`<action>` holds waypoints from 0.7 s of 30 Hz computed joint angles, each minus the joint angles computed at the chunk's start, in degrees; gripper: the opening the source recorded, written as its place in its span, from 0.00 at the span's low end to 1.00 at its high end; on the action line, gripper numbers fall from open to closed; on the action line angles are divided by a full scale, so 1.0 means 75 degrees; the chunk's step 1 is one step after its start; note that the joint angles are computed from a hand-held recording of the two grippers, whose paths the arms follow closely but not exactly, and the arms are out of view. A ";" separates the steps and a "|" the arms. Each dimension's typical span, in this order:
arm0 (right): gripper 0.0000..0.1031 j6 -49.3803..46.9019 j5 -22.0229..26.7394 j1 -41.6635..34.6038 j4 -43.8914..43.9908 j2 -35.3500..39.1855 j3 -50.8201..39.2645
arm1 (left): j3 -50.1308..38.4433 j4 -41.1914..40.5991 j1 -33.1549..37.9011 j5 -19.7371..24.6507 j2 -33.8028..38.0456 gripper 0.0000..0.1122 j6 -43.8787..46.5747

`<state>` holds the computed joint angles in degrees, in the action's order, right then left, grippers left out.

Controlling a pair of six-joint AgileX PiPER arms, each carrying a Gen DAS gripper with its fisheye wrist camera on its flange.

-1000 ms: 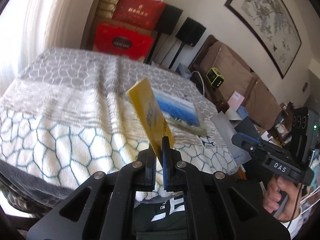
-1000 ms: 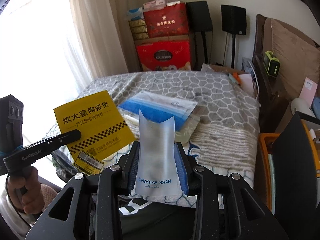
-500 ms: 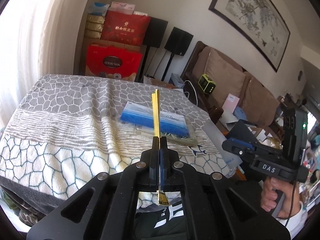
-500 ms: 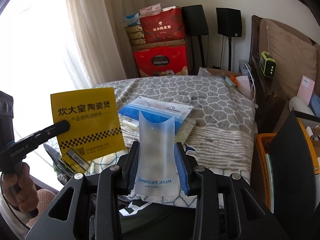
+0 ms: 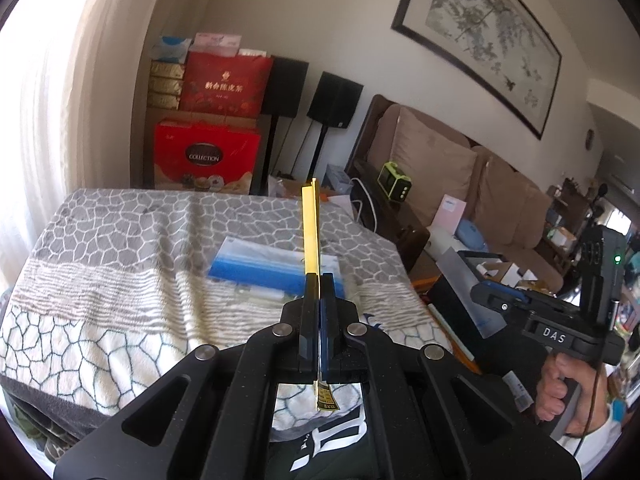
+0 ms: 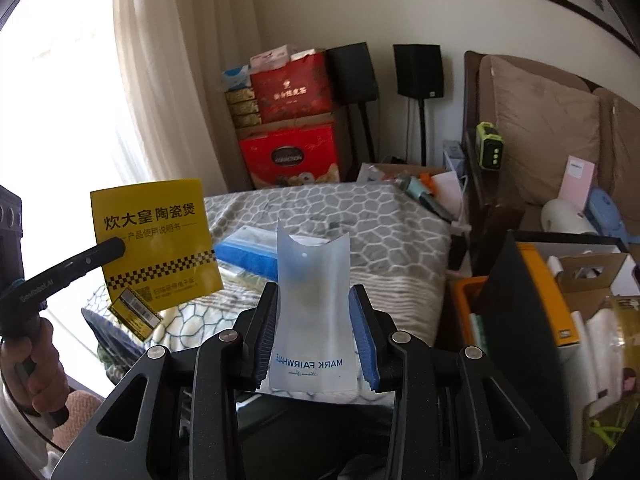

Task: Organize objects
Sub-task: 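Lift the white pouch with the right tool while the left tool holds the booklet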

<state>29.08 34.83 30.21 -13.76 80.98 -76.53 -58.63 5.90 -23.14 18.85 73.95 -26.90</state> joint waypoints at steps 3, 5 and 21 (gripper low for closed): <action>0.35 -0.0086 -0.0065 -0.0103 0.0089 -0.0147 0.0158 | -0.0140 0.0593 -0.0172 0.0116 0.0027 0.00 -0.0553; 0.35 -0.0182 -0.0128 -0.0211 0.0242 -0.0226 0.0249 | -0.0235 0.1088 -0.0313 0.0214 0.0051 0.00 -0.1013; 0.36 -0.0140 -0.0111 -0.0675 0.0183 -0.1041 0.0848 | -0.0537 0.2678 -0.0743 0.0600 0.0259 0.00 -0.2649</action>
